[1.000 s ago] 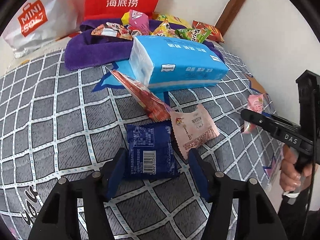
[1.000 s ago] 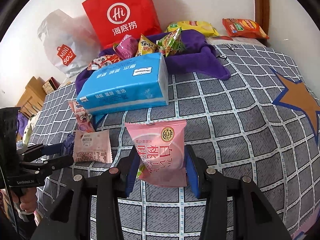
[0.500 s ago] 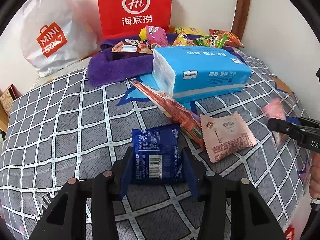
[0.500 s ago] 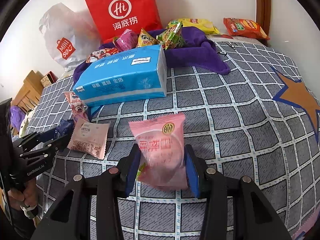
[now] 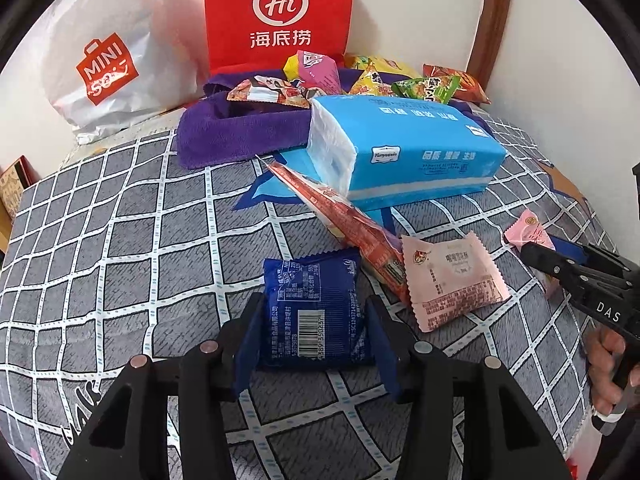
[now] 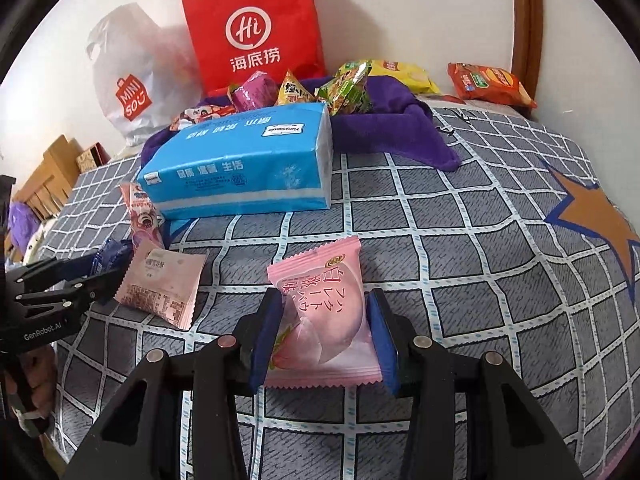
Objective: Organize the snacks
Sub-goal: 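Carry the pink packet over the purple cloth while the left tool carries the dark blue packet there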
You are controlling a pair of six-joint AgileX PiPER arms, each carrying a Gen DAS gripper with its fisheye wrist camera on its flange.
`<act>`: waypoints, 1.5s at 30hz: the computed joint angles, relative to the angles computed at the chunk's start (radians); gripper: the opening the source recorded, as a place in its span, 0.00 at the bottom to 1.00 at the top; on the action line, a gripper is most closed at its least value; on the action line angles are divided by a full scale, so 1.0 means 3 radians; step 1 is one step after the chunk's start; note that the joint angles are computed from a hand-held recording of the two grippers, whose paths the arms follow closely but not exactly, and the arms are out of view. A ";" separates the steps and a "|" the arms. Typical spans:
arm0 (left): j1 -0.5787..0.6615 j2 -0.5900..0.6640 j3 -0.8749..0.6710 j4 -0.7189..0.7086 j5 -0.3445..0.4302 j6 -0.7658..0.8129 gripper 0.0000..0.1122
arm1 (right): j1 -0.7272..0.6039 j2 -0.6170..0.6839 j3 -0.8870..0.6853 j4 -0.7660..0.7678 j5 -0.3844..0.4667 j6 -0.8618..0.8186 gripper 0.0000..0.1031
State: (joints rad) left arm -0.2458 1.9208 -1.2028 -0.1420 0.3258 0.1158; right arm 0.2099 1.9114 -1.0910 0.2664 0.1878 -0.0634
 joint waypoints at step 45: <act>0.0091 -0.0504 -0.0207 -0.0438 0.0628 0.0237 0.38 | 0.0120 -0.0494 -0.0328 -0.0520 0.0482 0.0556 0.41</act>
State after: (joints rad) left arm -0.2185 1.7694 -1.2648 -0.2735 0.5143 0.1869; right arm 0.2460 1.7633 -1.1894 0.1105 0.3324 0.1034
